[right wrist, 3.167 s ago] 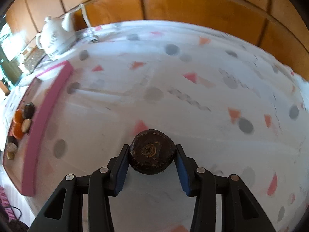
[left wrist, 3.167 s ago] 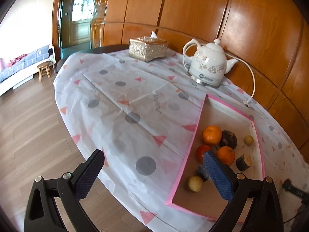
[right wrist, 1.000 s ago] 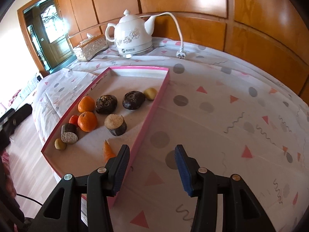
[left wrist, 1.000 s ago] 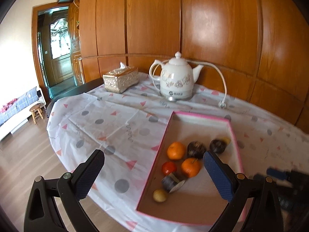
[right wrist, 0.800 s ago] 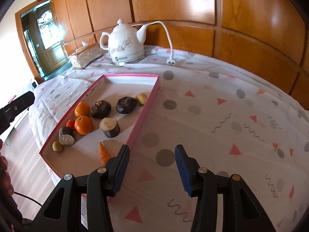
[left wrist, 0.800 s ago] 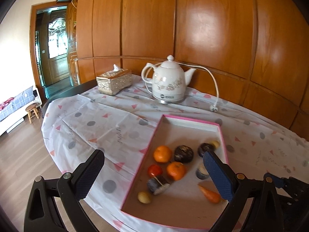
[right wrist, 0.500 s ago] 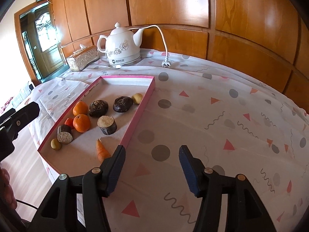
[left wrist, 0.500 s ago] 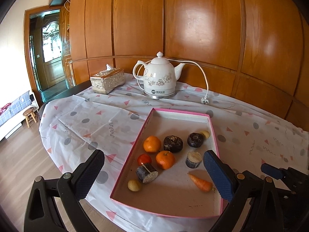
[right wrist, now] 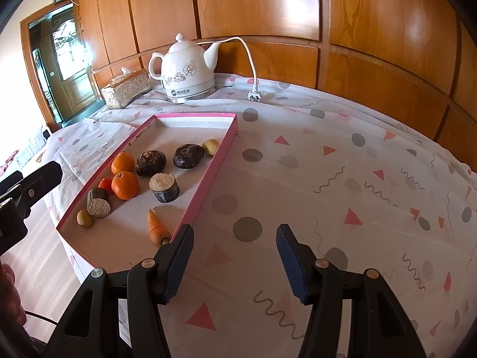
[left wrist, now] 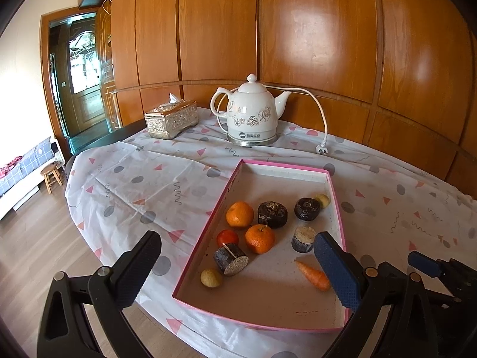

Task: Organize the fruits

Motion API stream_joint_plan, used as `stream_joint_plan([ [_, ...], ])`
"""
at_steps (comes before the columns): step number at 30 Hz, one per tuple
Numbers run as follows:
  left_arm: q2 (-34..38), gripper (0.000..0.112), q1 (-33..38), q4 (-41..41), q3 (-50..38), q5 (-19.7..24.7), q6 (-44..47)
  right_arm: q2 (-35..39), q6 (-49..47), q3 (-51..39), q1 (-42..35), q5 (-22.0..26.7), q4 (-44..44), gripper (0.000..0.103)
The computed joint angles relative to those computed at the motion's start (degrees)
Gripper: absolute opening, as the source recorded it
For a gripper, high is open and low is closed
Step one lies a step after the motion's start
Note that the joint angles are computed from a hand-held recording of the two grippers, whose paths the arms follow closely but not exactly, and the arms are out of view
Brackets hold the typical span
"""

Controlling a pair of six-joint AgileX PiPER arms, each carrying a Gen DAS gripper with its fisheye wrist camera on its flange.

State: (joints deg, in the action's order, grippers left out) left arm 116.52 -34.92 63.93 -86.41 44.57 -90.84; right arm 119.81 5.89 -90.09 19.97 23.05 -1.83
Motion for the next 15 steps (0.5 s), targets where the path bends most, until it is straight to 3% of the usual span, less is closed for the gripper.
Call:
stream_joint_plan([
  [15,-0.18,0.103,-0.04,-0.44,-0.02,-0.19,0.06,-0.61,1.30,0.77,0.47,-0.80,-1.99,0.058],
])
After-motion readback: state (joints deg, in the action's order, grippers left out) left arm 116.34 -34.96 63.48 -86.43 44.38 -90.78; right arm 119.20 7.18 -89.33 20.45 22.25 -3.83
